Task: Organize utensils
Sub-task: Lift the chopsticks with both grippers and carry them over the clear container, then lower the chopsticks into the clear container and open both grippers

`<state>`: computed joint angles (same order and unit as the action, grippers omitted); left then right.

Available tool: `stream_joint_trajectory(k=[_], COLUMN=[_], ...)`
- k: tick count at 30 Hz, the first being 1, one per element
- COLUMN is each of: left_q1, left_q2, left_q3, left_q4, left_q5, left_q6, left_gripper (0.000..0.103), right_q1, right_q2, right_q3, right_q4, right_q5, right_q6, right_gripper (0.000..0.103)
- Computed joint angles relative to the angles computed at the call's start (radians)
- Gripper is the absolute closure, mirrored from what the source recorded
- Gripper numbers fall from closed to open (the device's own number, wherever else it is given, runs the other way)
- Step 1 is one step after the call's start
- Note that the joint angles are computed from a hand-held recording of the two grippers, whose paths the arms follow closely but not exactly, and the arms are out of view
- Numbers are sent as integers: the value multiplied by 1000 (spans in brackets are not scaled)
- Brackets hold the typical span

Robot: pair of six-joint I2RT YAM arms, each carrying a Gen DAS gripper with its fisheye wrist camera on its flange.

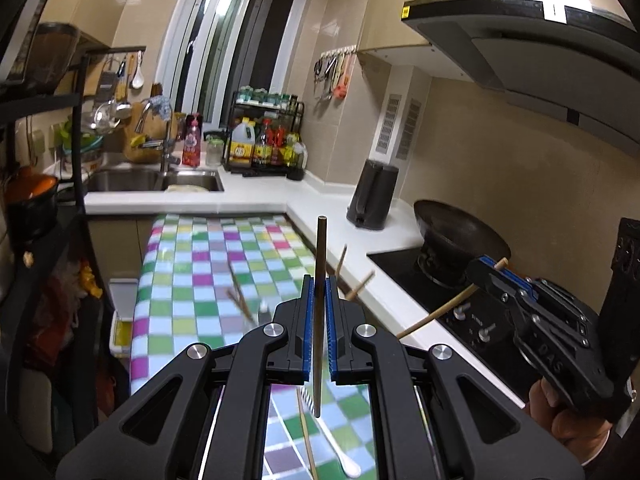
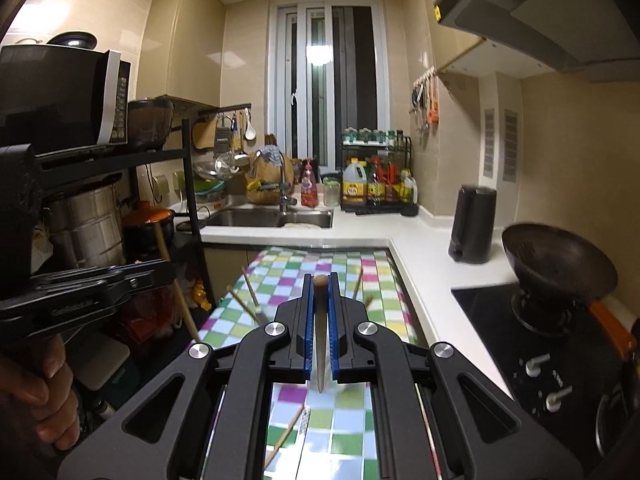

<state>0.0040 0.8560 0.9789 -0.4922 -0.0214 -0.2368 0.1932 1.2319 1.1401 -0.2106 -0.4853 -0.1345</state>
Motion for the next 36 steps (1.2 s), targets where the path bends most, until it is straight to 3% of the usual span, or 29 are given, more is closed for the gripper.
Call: stream_joint_trajectory(k=[6,11,15,24,27,28,29,36], left_q1=[21,28,38,64,55,48,41,-42], left_q2=[175,296,382,535,527,506,488,254], left_q3=[160,160,119,56,19,0,-17,-157], left_q4=[107,265,365,403,415,422,426,407], left_q5=[-37,-84,-87,-33,-42,-55,-68,-185], left_q6=[53,108,134,101,103,106,104,61], left_gripper=[97,97,97,97,75,72,72,72], right_q1=[57,102,125,160,164,163,162,135], right_q2=[131,277,383,507,505,494,479,331], right_q3=[201,320,354,339,315,296,277,132], right_q4=[17,36,49,8,7,19,31,97], right_q5=[22,59,86,140,153,161,170,163], right_q6=[15,26,28,-24,-34,-40,-43,-32], right_gripper=[97,97,97,95,90,83,75,74])
